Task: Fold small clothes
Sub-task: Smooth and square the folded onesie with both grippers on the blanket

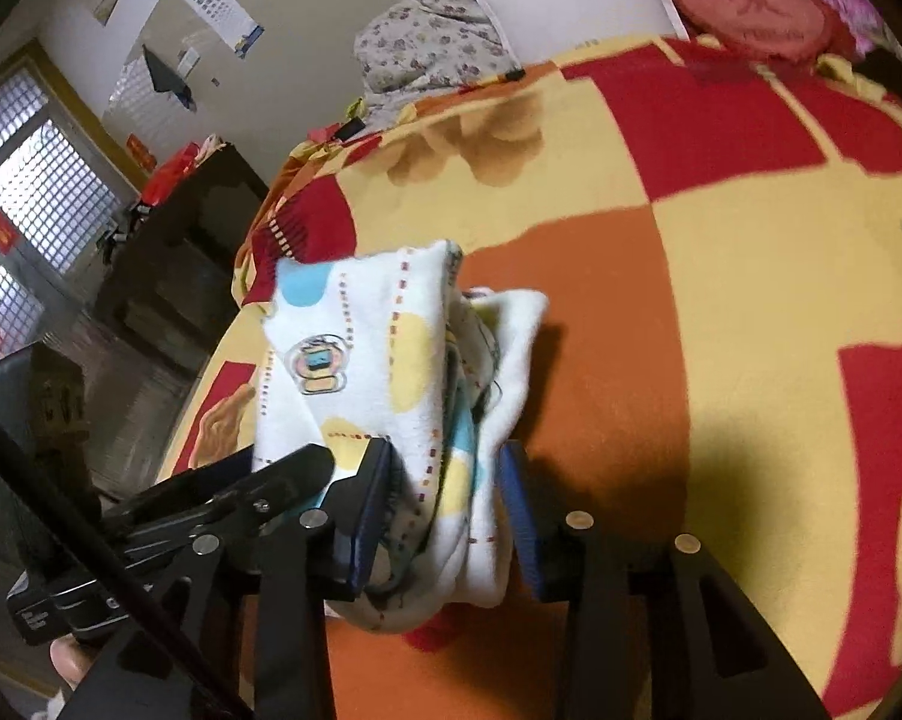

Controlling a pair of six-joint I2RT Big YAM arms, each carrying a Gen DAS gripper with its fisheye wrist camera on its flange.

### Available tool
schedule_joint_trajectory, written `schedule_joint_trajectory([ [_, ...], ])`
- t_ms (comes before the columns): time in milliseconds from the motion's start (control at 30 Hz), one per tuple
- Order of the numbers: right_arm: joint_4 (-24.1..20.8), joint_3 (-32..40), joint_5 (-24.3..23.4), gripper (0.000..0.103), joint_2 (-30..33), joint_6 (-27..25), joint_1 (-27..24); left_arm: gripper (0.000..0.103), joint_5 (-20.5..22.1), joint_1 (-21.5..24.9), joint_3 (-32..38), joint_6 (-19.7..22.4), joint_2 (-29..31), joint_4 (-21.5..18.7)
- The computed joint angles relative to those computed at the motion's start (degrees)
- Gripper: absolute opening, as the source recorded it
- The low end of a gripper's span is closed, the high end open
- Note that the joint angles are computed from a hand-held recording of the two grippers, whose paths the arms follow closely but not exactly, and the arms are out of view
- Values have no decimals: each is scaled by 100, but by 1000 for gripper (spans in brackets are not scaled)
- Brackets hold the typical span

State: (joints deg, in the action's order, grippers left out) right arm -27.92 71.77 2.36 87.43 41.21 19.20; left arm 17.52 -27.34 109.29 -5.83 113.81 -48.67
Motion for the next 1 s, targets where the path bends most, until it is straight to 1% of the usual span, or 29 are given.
schedule_joint_trajectory([
  [100,-51,33,180,40,-120,-57,59,68,-109,15,-91,14,-140,67],
  [167,-30,47,309,40,-237,-129,92,68,-317,8,-225,58,-300,221],
  [233,-110,158,509,40,-273,-269,133,68,-470,13,-332,61,-422,389],
  [267,-130,203,565,39,-287,-336,152,68,-573,5,-376,73,-475,472],
  [300,-119,253,588,36,-299,-428,172,68,-607,1,-355,107,-470,452],
  [367,-79,378,567,32,-246,-549,189,68,-575,-16,-255,174,-406,311],
  [467,-307,753,575,30,23,-818,187,68,-540,-34,-271,154,-389,268],
  [500,-402,873,511,29,138,-859,154,68,-535,-43,-297,159,-392,266],
  [600,-537,1084,278,26,459,-820,4,68,-645,-109,-315,273,-329,220],
  [667,-644,1151,243,25,605,-766,-61,69,-676,-144,-329,288,-276,257],
  [700,-732,1192,248,25,708,-731,-96,72,-683,-157,-350,286,-267,291],
  [733,-709,1160,252,25,743,-692,-112,72,-724,-170,-370,279,-262,332],
  [800,-399,964,70,25,724,-518,-183,74,-775,-184,-372,263,-254,376],
  [833,-355,927,32,25,696,-492,-201,74,-774,-183,-368,260,-258,371],
  [900,-282,834,67,26,583,-502,-191,74,-846,-184,-417,266,-316,418],
  [1000,-129,574,228,27,268,-343,-112,75,-1030,-184,-614,198,-492,602],
])
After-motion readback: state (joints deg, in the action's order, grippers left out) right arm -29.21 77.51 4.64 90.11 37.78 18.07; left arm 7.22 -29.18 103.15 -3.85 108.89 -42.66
